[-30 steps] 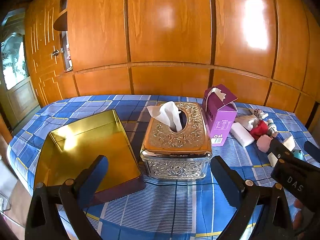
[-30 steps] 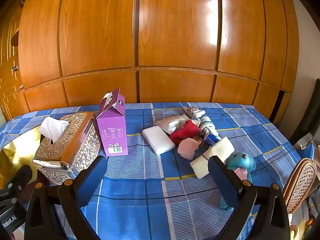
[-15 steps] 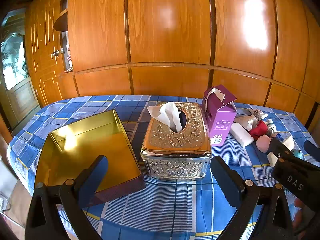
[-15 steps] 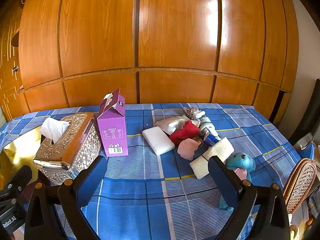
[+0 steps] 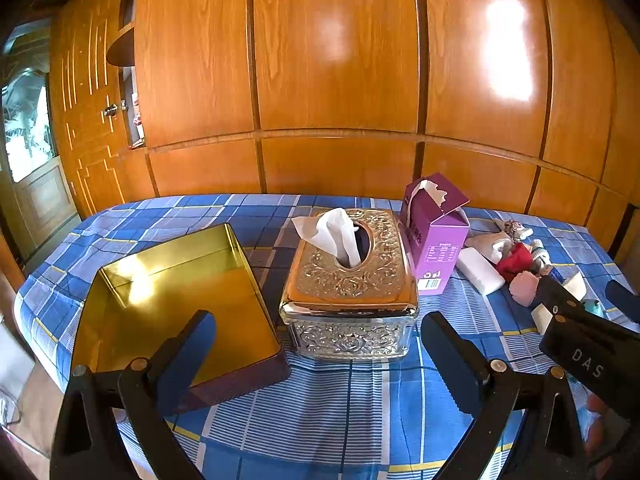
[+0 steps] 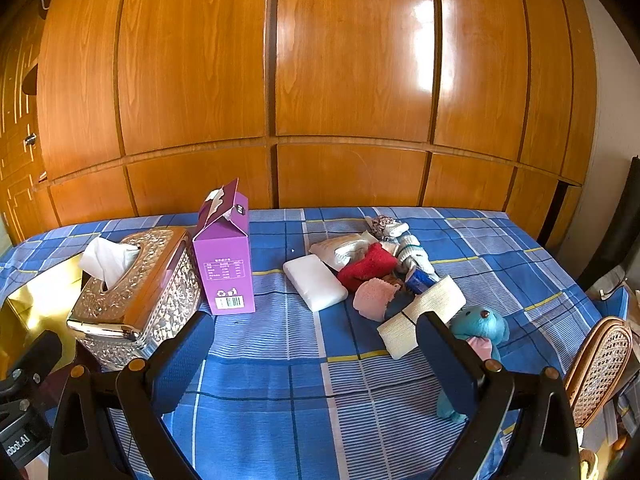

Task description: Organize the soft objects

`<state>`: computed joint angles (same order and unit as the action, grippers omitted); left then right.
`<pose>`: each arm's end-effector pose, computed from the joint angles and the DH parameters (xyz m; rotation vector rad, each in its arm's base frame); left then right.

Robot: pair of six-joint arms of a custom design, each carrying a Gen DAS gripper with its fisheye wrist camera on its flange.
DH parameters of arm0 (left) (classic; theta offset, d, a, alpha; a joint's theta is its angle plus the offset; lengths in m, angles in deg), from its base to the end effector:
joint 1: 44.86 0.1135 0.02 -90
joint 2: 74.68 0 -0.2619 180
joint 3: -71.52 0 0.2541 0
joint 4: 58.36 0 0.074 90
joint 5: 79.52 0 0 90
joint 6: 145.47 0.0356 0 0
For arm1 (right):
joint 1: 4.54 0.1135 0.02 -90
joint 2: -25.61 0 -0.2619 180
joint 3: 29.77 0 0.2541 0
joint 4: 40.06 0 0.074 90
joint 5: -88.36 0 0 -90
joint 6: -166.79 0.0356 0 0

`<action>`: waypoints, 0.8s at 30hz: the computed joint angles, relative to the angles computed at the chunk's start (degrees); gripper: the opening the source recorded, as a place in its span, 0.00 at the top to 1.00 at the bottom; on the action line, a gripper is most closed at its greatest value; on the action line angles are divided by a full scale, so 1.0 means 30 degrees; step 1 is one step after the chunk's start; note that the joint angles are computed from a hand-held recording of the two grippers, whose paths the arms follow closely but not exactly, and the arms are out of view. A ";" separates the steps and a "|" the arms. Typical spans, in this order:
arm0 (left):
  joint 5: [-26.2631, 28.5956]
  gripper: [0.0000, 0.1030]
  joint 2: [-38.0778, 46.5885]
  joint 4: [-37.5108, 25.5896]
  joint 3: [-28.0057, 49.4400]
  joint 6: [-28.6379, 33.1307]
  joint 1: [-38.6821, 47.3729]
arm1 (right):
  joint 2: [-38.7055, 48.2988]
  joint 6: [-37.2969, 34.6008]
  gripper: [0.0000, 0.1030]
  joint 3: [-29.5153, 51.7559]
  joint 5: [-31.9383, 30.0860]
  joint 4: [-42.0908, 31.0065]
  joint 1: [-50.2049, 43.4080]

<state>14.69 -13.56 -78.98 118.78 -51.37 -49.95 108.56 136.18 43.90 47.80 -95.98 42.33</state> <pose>0.2293 -0.0231 0.2200 0.2159 2.1614 -0.0897 0.2107 0.1854 0.2443 0.4612 2.1624 -0.2207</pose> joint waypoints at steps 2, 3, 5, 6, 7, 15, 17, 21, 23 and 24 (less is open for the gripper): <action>0.0047 0.00 -0.0061 -0.0069 0.0004 0.0025 0.0007 | -0.0082 -0.0016 0.01 -0.0046 0.0039 -0.0029 -0.0003; 0.0057 0.00 -0.0089 -0.0103 0.0019 0.0025 -0.0009 | -0.0134 -0.0001 0.01 -0.0072 0.0042 -0.0052 -0.0023; 0.0021 0.00 -0.0148 -0.0106 0.0022 0.0016 -0.0077 | -0.0271 -0.0013 0.01 -0.0153 0.0042 -0.0057 -0.0079; -0.0007 0.00 -0.0200 -0.0115 0.0005 0.0025 -0.0127 | -0.0322 0.0007 0.01 -0.0180 0.0086 -0.0107 -0.0104; -0.0004 0.00 -0.0227 -0.0146 0.0018 0.0043 -0.0173 | -0.0401 0.0023 0.01 -0.0224 0.0122 -0.0141 -0.0138; 0.0443 0.00 -0.0470 -0.0169 -0.0035 0.0532 -0.0508 | -0.1805 -0.0065 0.01 -0.1327 -0.0200 -0.0279 -0.1200; 0.1743 0.00 -0.0344 -0.0403 0.0173 0.0733 -0.0211 | -0.2619 -0.0318 0.01 -0.1907 -0.0602 -0.0131 -0.1724; 0.4779 0.00 0.0694 -0.1650 0.1552 0.1921 -0.0092 | -0.5759 -0.0373 0.01 -0.3684 -0.1923 -0.0226 -0.3807; 0.5627 0.00 0.1266 -0.2008 0.2192 0.2589 -0.0680 | -0.7791 -0.0678 0.01 -0.4509 -0.2657 -0.0669 -0.5407; 0.5544 0.00 0.1575 -0.2122 0.2463 0.2809 -0.1168 | -0.8701 -0.0713 0.01 -0.4823 -0.2953 -0.1011 -0.6077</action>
<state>31.32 -8.84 -85.35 126.17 -42.95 -53.46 82.45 134.05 29.43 38.94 -99.02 24.10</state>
